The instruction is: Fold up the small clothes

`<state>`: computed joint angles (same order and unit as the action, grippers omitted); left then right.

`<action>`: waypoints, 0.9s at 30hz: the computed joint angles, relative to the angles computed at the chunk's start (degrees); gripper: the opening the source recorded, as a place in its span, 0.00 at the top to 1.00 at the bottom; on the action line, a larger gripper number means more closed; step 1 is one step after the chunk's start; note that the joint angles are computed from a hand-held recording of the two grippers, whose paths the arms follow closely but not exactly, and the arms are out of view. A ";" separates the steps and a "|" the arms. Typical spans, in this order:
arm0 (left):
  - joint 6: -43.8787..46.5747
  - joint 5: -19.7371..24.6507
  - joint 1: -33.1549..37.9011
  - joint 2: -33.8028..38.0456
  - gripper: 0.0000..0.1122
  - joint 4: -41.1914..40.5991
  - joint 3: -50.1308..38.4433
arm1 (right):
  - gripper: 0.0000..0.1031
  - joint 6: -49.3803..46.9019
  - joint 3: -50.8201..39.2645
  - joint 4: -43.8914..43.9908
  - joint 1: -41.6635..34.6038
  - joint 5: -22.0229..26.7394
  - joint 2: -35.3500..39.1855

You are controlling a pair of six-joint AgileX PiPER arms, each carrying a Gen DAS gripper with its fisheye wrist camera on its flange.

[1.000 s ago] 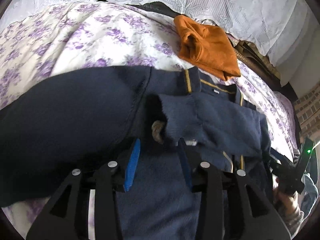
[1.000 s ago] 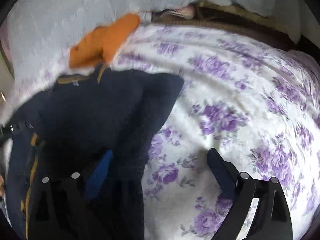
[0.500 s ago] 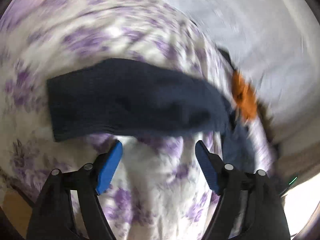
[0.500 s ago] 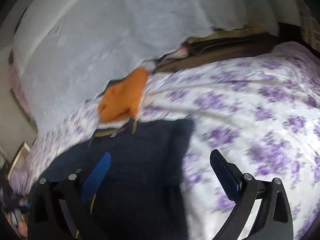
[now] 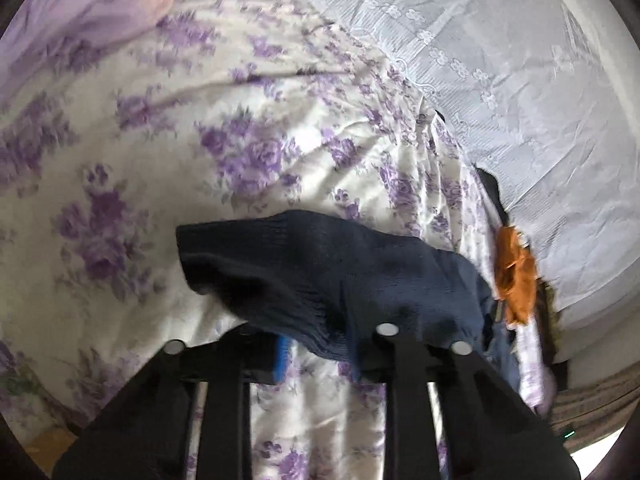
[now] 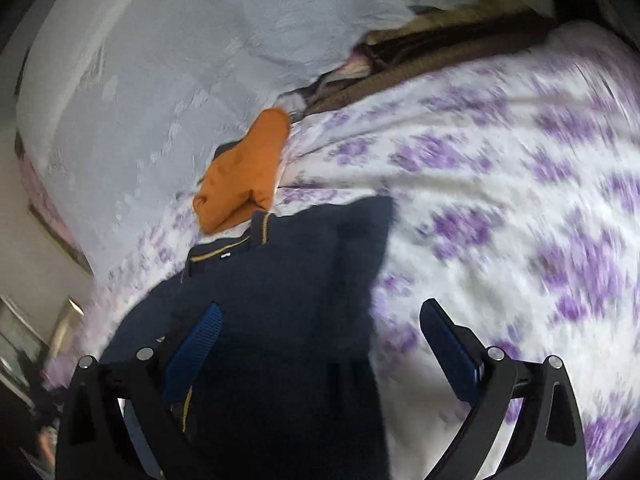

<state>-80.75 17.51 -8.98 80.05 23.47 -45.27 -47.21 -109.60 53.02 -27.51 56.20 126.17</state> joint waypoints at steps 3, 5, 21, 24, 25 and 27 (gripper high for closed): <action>-8.47 10.41 -6.26 0.52 0.90 11.73 -5.36 | 0.03 6.87 -4.44 -16.51 6.97 -5.36 0.72; -7.85 15.80 -9.91 1.03 0.92 14.30 -9.64 | 0.03 13.66 -11.90 -26.08 10.10 -1.25 6.31; 15.79 35.97 -24.08 25.83 0.92 11.46 -57.43 | 0.03 11.25 -16.41 -3.85 0.14 10.62 9.57; 18.59 37.88 -24.72 31.76 0.92 9.24 -65.60 | 0.03 9.95 -15.74 -2.37 0.29 11.15 9.09; 19.48 38.48 -24.94 33.58 0.92 8.62 -68.03 | 0.03 9.80 -15.59 -2.13 0.13 11.38 8.91; 21.85 40.63 -25.53 38.48 0.92 6.94 -75.19 | 0.03 10.75 -17.02 -2.38 0.06 11.84 9.68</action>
